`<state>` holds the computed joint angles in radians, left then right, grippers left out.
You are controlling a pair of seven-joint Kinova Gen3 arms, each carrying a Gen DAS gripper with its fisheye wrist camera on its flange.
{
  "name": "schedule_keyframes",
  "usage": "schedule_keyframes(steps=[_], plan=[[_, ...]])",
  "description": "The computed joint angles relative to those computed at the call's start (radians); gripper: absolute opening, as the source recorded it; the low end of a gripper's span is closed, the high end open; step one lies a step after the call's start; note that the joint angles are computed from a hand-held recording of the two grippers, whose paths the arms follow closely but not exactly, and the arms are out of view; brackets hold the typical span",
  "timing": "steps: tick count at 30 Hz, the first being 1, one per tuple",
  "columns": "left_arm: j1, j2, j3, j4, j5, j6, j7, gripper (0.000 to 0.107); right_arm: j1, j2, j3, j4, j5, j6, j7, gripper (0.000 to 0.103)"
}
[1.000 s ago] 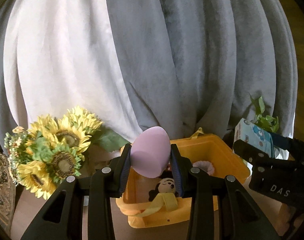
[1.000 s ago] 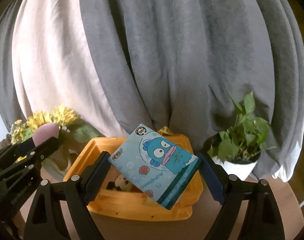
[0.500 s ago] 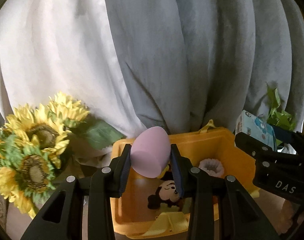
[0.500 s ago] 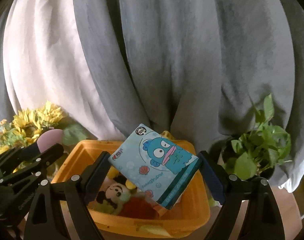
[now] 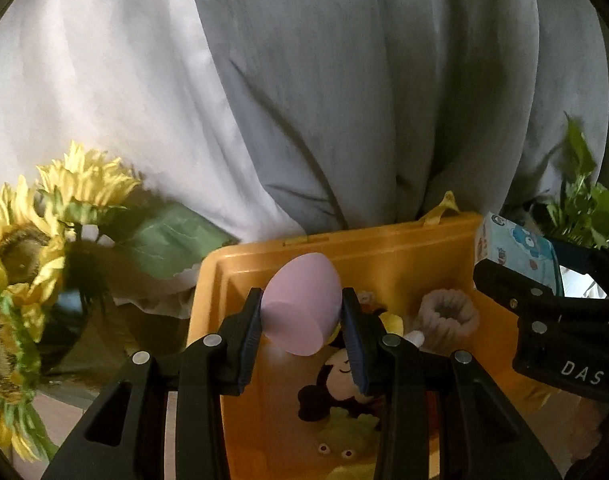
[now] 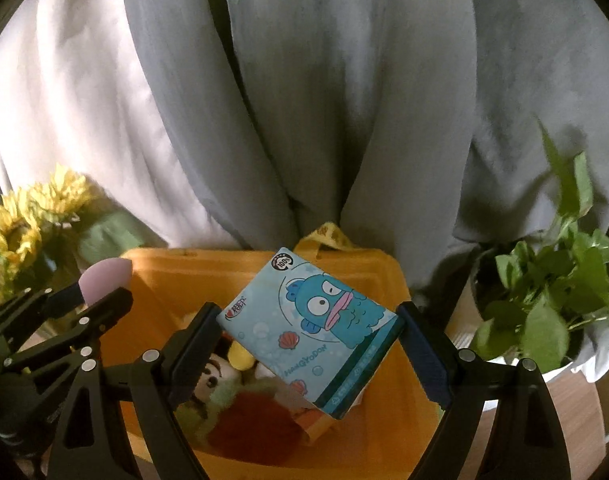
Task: Organize soft objects
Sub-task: 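Open the left tool dropping the pink sponge while the right tool releases the card pack into the crate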
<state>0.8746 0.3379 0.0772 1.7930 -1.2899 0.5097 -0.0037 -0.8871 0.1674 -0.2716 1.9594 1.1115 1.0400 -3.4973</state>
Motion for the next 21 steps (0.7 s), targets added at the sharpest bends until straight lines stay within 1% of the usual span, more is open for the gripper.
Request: schedule_keyframes(steps=[2,4,5,6,7,9,11,12,14,18,21], plan=[[-0.003,0.009,0.003,-0.007,0.01,0.004,-0.017,0.038,0.016,0.002,0.005,0.0,-0.016,-0.032,0.018,0.089],[-0.008,0.015,0.003,-0.01,0.029,-0.003,-0.033,0.041,0.026,0.004,0.01,0.002,-0.032,-0.049,0.031,0.089],[-0.006,0.018,0.001,-0.012,0.038,-0.001,-0.041,0.051,0.03,0.007,0.012,0.001,-0.037,-0.056,0.04,0.089],[-0.002,0.018,-0.005,-0.011,0.038,-0.002,-0.038,0.064,0.033,0.008,0.014,0.0,-0.044,-0.064,0.049,0.089],[0.008,0.017,-0.015,-0.006,0.028,0.001,-0.019,0.066,0.034,0.01,0.016,-0.001,-0.05,-0.068,0.055,0.09],[0.016,0.012,-0.02,0.002,0.011,0.005,0.005,0.068,0.039,0.009,0.021,0.001,-0.061,-0.086,0.064,0.09],[0.011,0.009,-0.008,0.0,0.034,0.021,-0.014,0.074,0.039,0.005,0.024,0.007,-0.061,-0.093,0.056,0.092],[0.012,0.005,-0.006,0.001,0.041,0.029,-0.017,0.074,0.039,0.002,0.024,0.009,-0.062,-0.094,0.053,0.093],[0.024,-0.007,-0.003,0.011,0.035,0.053,0.002,0.075,0.038,-0.006,0.021,0.016,-0.066,-0.094,0.046,0.094],[0.039,-0.031,0.018,0.026,0.021,0.122,0.051,0.08,0.028,-0.019,0.009,0.022,-0.075,-0.068,0.03,0.094],[0.047,-0.064,0.05,0.05,0.006,0.182,0.096,0.083,0.002,-0.03,-0.013,0.023,-0.077,-0.016,0.012,0.094]])
